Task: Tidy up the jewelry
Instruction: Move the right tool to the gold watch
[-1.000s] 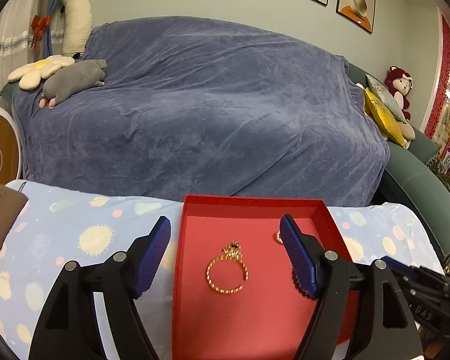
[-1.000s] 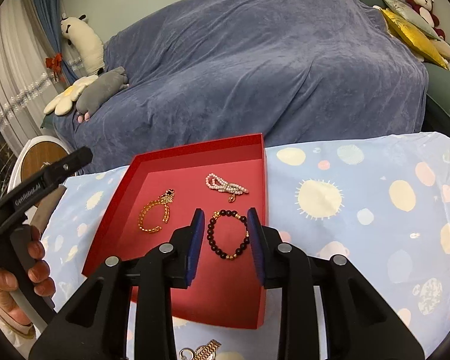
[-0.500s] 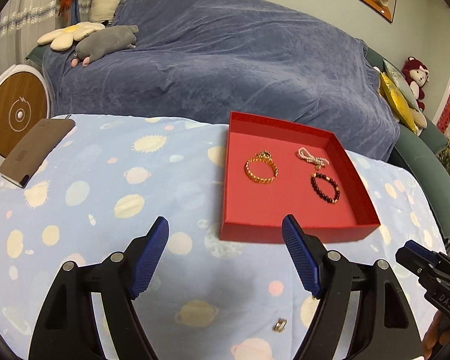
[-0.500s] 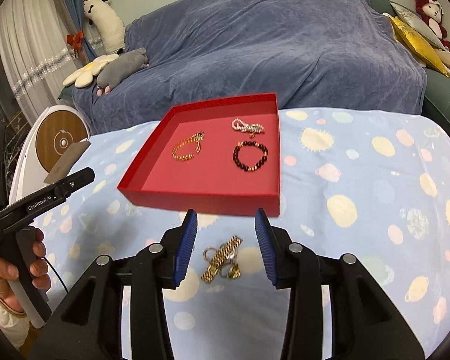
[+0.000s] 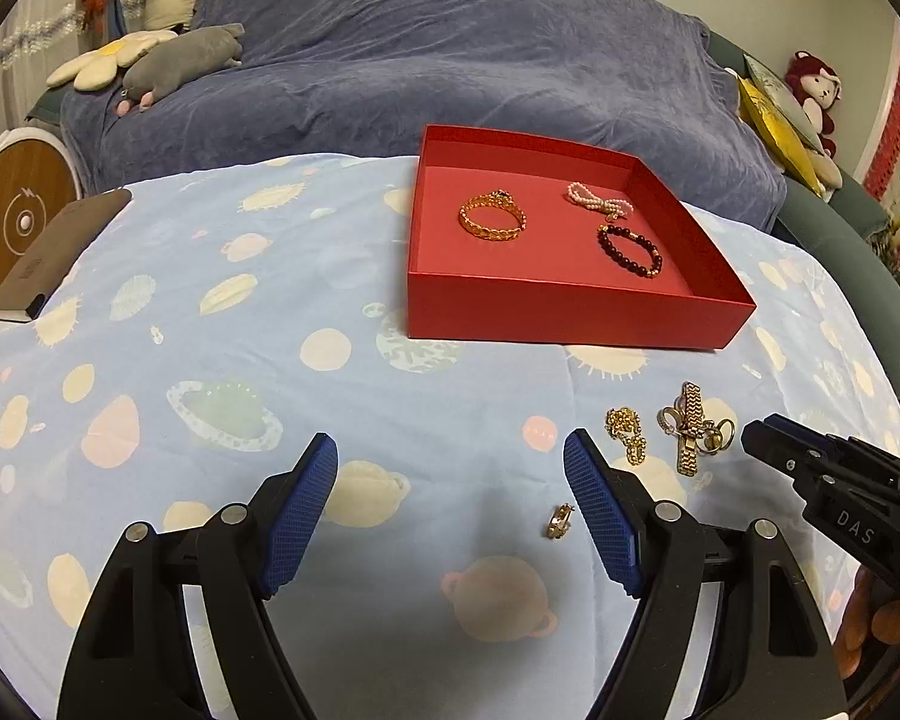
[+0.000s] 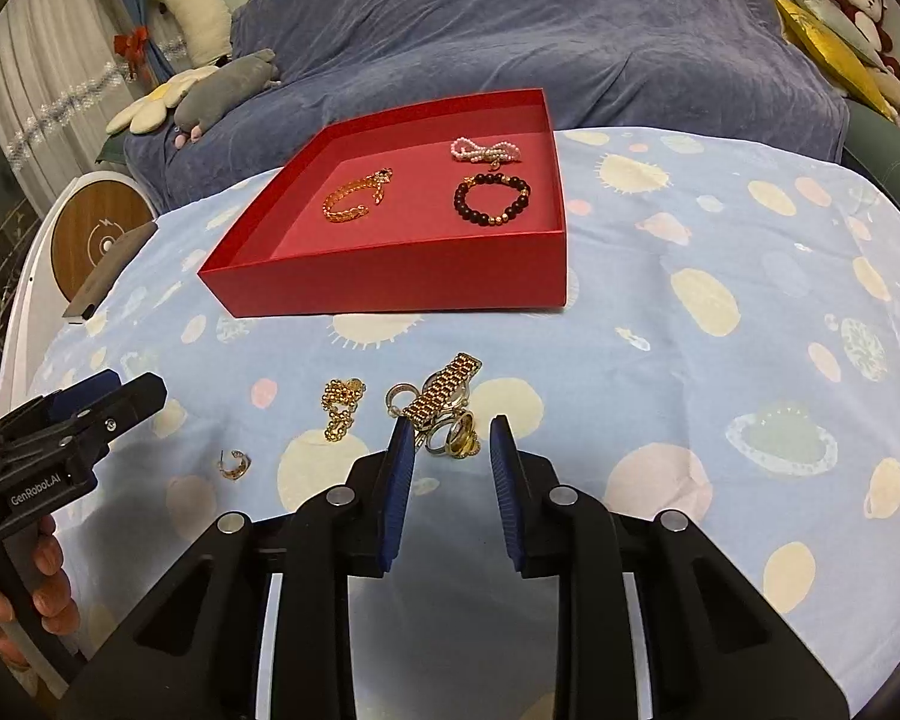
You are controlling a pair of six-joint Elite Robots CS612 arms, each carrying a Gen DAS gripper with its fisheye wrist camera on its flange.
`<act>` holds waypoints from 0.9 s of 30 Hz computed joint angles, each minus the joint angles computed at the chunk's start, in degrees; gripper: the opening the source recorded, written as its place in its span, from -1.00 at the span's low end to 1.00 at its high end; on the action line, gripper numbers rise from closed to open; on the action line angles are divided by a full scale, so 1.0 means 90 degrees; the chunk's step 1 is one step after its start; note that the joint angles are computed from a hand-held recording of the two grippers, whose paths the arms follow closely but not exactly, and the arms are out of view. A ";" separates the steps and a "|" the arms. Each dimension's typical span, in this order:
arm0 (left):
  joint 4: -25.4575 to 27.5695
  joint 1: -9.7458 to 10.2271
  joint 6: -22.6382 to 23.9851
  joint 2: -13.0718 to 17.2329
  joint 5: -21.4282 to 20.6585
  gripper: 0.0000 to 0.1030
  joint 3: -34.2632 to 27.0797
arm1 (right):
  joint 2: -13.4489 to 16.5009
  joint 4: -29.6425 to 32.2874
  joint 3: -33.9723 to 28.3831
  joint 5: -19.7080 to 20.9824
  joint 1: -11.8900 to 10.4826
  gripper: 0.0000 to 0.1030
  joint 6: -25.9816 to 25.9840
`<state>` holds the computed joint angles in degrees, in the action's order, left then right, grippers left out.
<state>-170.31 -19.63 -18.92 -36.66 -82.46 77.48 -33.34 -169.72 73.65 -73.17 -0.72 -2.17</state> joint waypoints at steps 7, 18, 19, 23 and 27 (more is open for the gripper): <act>0.0098 0.0043 -0.0137 0.0025 -0.0129 0.46 -0.0060 | 0.0127 0.0394 -0.0228 0.0202 0.0102 -0.51 -0.0205; 0.0132 0.0066 -0.0133 0.0034 -0.0284 0.46 -0.0067 | 0.0352 0.0633 -0.0569 -0.0217 0.0154 -0.67 0.0029; 0.0135 0.0069 -0.0150 0.0035 -0.0304 0.46 -0.0071 | 0.0365 0.0584 -0.0572 -0.0209 0.0152 -0.67 0.0037; 0.0102 0.0061 -0.0147 0.0030 -0.0336 0.46 -0.0060 | 0.0394 0.0564 -0.0622 -0.0264 0.0163 -0.67 0.0017; 0.0127 0.0038 -0.0110 0.0039 -0.0317 0.46 -0.0068 | 0.0426 0.0571 -0.0682 -0.0240 0.0157 -0.67 0.0034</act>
<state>-169.17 -19.29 -19.91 -36.30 -85.32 76.87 -29.51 -164.58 67.51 -75.33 0.69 -1.86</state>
